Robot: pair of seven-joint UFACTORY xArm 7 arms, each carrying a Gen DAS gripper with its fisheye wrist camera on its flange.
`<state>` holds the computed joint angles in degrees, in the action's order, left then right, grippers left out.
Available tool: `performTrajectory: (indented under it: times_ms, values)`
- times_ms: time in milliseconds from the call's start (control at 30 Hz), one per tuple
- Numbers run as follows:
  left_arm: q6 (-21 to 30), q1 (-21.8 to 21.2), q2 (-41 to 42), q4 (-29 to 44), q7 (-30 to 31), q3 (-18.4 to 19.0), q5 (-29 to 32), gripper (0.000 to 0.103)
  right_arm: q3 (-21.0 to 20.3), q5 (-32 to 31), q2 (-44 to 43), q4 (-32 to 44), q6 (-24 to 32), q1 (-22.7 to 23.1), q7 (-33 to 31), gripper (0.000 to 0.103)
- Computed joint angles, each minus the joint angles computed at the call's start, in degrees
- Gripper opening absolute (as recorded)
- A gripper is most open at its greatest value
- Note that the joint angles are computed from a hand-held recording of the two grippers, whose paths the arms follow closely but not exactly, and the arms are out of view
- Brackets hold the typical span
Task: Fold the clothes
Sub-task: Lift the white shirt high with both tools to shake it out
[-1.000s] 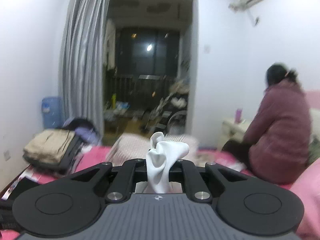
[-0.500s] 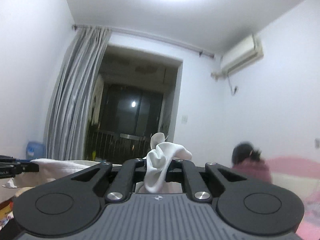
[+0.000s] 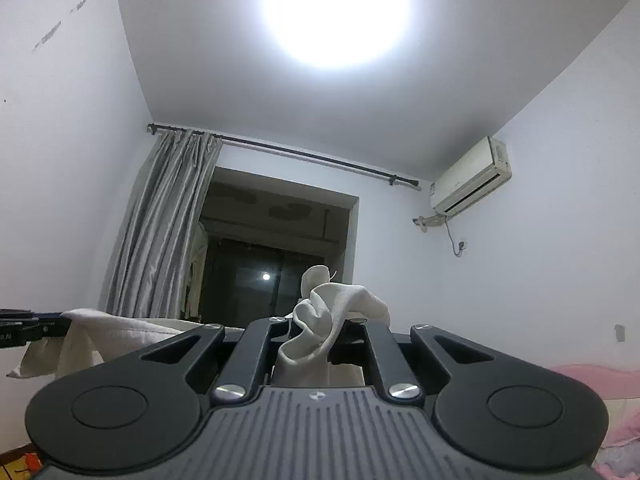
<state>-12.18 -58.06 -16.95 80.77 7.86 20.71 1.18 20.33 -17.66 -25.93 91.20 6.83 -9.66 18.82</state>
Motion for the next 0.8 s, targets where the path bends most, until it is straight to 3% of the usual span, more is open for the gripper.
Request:
performTrajectory:
  times_ms: [67, 133, 200, 400, 567, 667, 800]
  values:
    - [0.38, -2.15, -0.37, 0.25, 0.32, 1.44, 0.23, 0.002, -0.78, 0.25, -1.33, -1.48, 0.00, 0.51, -0.23, 0.008]
    - [1.15, -0.70, -0.59, 0.27, 0.65, -0.25, -0.29, 0.002, -1.26, 0.55, -2.28, -2.83, -0.04, 0.64, -0.46, 0.008]
    - [1.81, -2.17, 0.25, 1.27, 1.92, 1.21, -1.05, 0.002, -1.67, 0.91, -3.16, -4.05, 0.06, 0.70, -0.76, 0.008]
    - [5.34, -0.46, 3.43, 1.83, 4.59, 0.66, -6.25, 0.002, -1.56, 1.40, -0.38, -6.53, 1.86, -0.67, -0.10, 0.008]
    - [11.84, 7.95, 13.49, 7.15, 1.79, -2.21, -8.71, 0.002, 0.07, -2.95, 8.92, -5.63, 4.44, -1.77, 2.83, 0.008]
    - [17.39, 12.23, 22.31, 13.31, -0.60, -2.22, -9.69, 0.002, 2.39, -9.40, 19.17, -1.33, 6.82, -2.16, 6.94, 0.008]
    - [25.38, 18.00, 35.57, 23.28, -4.49, -2.70, -8.89, 0.002, 1.93, -14.42, 35.65, 8.47, 12.15, 2.12, 8.95, 0.008]
